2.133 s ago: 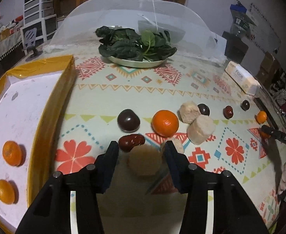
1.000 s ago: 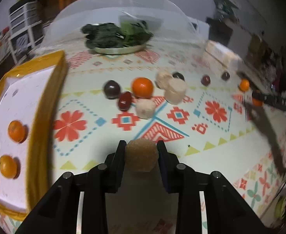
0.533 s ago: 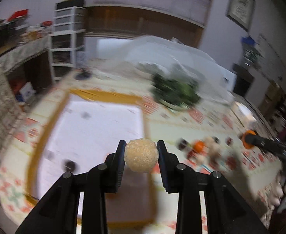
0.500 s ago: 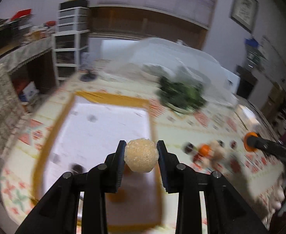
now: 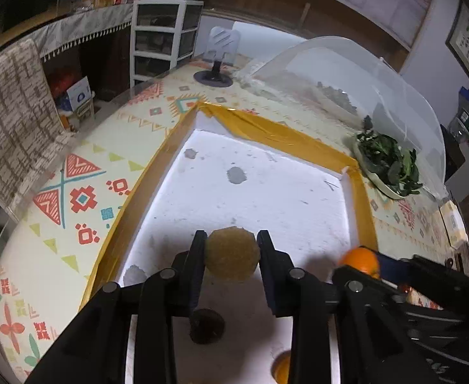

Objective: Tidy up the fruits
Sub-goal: 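Carry cake and mandarin into the white tray and open both grippers, then move both open grippers back to the remaining fruits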

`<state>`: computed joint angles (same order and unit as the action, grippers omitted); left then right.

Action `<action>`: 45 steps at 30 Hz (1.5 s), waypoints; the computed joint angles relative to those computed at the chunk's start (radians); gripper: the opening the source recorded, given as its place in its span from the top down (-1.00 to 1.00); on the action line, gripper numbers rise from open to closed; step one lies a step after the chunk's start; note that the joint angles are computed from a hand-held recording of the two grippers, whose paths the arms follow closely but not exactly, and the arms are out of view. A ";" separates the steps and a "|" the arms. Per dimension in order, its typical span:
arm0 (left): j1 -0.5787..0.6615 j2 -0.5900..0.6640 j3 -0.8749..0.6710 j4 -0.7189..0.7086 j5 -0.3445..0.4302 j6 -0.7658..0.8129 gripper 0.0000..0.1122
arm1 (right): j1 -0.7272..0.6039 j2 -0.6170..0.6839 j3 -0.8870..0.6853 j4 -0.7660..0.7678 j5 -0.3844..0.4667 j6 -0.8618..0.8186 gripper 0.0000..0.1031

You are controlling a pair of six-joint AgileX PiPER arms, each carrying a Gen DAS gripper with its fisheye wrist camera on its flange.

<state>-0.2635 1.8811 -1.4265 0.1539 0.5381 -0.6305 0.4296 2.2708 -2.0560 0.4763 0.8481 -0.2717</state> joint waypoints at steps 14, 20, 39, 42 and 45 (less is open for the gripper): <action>-0.015 -0.103 0.081 0.086 -0.046 -0.103 -0.05 | 0.010 -0.019 0.028 -0.023 -0.064 0.027 0.01; -0.132 -0.187 0.113 0.337 0.015 -0.343 -0.34 | -0.038 -0.180 0.239 0.066 -0.163 -0.077 0.00; -0.494 -0.152 -0.003 0.417 0.068 -0.490 -0.52 | -0.766 -0.649 0.867 0.380 -0.205 -0.597 -0.18; -0.514 -0.085 -0.065 0.368 0.069 -0.444 -0.52 | -0.906 -0.614 0.846 0.386 -0.178 -0.618 -0.18; -0.525 -0.004 -0.150 0.296 0.085 -0.370 -0.52 | -0.998 -0.569 0.823 0.400 -0.158 -0.635 -0.18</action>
<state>-0.7886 1.8774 -1.5763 0.4501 0.6232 -1.0001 -0.5685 1.7016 -1.2331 0.8762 0.6903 -0.9063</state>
